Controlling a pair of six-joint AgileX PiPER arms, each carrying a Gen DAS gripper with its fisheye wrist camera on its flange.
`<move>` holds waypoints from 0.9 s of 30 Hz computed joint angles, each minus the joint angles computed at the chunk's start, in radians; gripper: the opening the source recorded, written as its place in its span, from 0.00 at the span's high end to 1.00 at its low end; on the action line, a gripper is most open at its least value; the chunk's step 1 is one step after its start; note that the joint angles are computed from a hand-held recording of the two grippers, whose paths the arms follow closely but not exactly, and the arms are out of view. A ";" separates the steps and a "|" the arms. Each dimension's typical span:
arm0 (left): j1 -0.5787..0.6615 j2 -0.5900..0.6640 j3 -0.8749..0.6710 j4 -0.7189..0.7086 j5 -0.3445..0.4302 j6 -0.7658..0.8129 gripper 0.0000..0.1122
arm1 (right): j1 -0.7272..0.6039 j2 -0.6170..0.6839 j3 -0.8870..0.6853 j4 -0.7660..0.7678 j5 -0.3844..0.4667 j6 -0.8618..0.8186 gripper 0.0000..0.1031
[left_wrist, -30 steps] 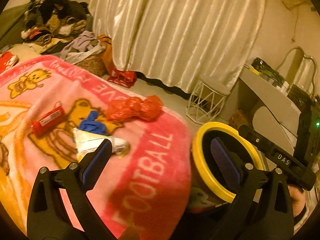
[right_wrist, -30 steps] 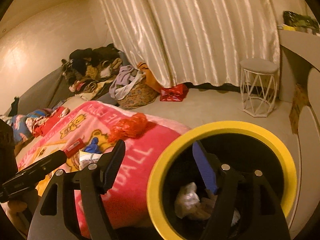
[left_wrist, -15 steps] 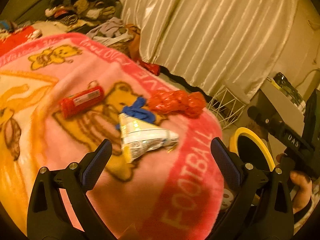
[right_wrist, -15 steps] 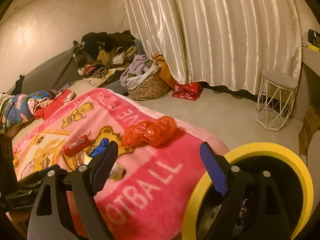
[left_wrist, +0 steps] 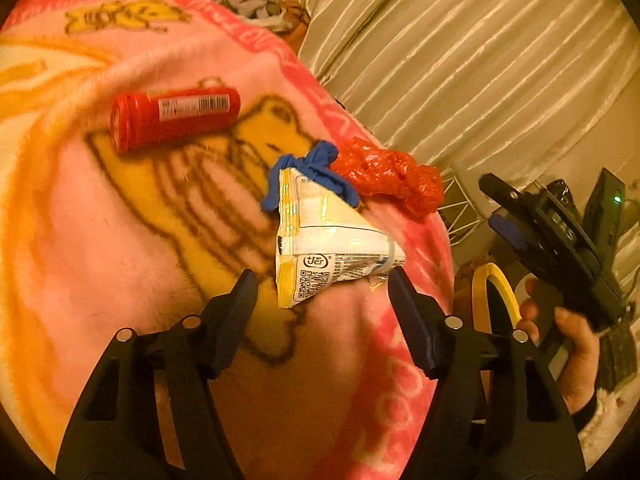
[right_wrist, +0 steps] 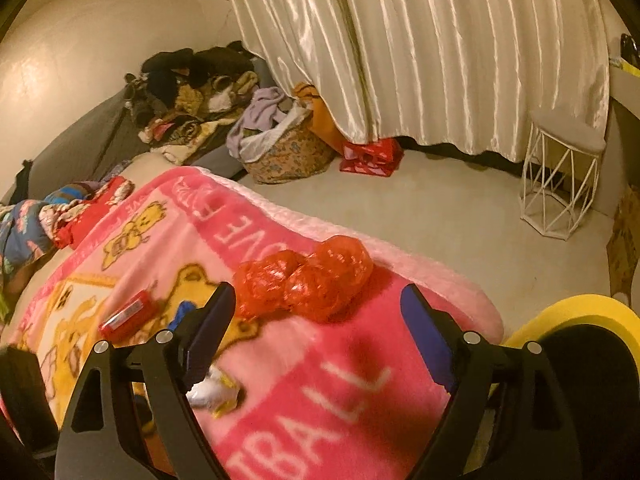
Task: Collect trash
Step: 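Reach the left tool toward the white snack packet while the right tool approaches the red mesh bag, then grasp the white snack packet with the left tool while the right tool grasps the red mesh bag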
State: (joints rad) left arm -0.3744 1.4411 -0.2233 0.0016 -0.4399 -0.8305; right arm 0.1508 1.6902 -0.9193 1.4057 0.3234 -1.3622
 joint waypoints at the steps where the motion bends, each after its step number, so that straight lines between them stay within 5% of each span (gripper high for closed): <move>1: 0.019 0.017 0.000 0.048 -0.019 -0.038 0.52 | 0.008 0.022 -0.023 -0.027 -0.006 0.039 0.21; 12: 0.092 0.100 -0.004 0.219 -0.117 -0.158 0.64 | 0.020 0.250 -0.249 -0.345 0.076 0.477 0.25; 14: 0.099 0.103 -0.001 0.229 -0.124 -0.161 0.68 | 0.010 0.276 -0.259 -0.309 0.121 0.443 0.51; 17: 0.113 0.118 -0.005 0.253 -0.134 -0.171 0.74 | 0.005 0.267 -0.227 -0.220 0.136 0.334 0.70; 20: 0.122 0.120 0.002 0.266 -0.149 -0.178 0.77 | 0.011 0.214 -0.172 -0.190 0.108 0.283 0.78; 27: 0.072 0.059 0.015 0.207 -0.103 -0.133 0.84 | -0.004 0.072 -0.012 -0.037 0.048 0.086 0.80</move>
State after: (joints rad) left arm -0.3027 1.4999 -0.2085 0.2081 -0.5427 -0.9634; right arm 0.1466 1.7624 -0.9316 1.3682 0.3717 -1.2765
